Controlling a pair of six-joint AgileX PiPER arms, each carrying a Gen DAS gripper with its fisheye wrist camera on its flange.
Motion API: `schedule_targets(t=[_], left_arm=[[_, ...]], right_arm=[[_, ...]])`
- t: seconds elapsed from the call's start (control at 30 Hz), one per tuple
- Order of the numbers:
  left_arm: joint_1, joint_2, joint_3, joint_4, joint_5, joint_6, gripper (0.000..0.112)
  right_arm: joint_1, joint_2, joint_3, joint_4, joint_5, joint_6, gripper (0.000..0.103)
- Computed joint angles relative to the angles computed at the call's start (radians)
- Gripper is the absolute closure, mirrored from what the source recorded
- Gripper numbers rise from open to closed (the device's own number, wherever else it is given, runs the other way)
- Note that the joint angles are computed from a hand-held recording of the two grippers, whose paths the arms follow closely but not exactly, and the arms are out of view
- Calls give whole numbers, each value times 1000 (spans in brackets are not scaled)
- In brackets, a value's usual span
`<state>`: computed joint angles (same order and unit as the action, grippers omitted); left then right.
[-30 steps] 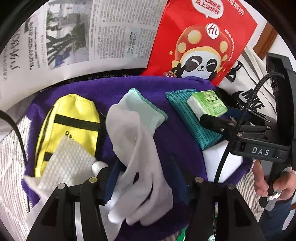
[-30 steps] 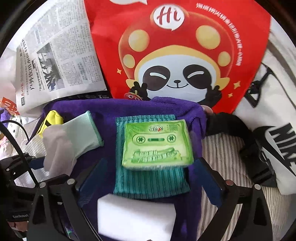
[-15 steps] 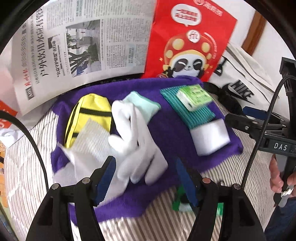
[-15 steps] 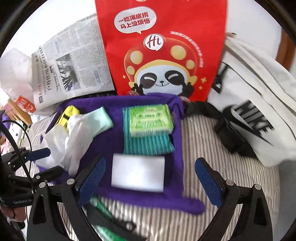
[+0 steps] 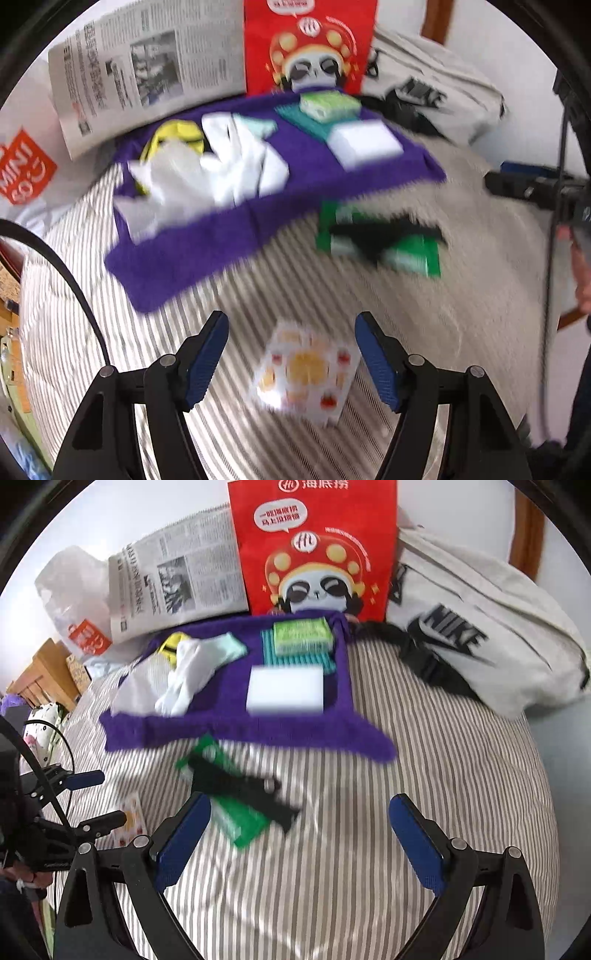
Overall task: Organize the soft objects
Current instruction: 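Open both tools and lift them away from the towel, then grasp the white orange-print snack packet with the left tool and lift it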
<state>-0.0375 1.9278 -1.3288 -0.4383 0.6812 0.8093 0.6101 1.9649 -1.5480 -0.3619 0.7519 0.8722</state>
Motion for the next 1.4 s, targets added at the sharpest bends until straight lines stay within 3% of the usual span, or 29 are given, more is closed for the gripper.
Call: schedule_targets(t=[0.13, 0.37, 0.57, 0.67, 0.73, 0.8, 0.97, 1.03, 1.1, 1.13, 1.4], left_arm=[[42, 0, 61, -100, 43, 165, 42], [-4, -22, 175, -104, -124, 341, 35], [43, -3, 157, -179, -95, 414, 35], [36, -7, 169, -214, -114, 439, 51], [33, -8, 172, -226, -120, 444, 54], [32, -12, 177, -240, -120, 446, 68], [43, -25, 194, -266, -117, 411, 73], [46, -33, 201, -270, -104, 383, 79], [50, -41, 211, -284, -83, 378, 92], [55, -44, 215, -298, -61, 383, 92], [52, -56, 239, -308, -93, 318, 93]], right_arm=[[24, -52, 106, 4, -7, 58, 7], [44, -101, 203, 11, -17, 131, 7], [39, -104, 210, 9, -12, 139, 7], [32, -86, 198, 38, -19, 117, 7], [34, -80, 196, 43, -26, 107, 7], [37, -72, 195, 53, -33, 95, 7], [29, -46, 195, 90, -53, 64, 7], [26, -34, 190, 106, -54, 48, 7], [25, -27, 187, 114, -59, 40, 7], [25, -24, 186, 118, -61, 34, 7], [14, 13, 145, 145, -78, -11, 7]])
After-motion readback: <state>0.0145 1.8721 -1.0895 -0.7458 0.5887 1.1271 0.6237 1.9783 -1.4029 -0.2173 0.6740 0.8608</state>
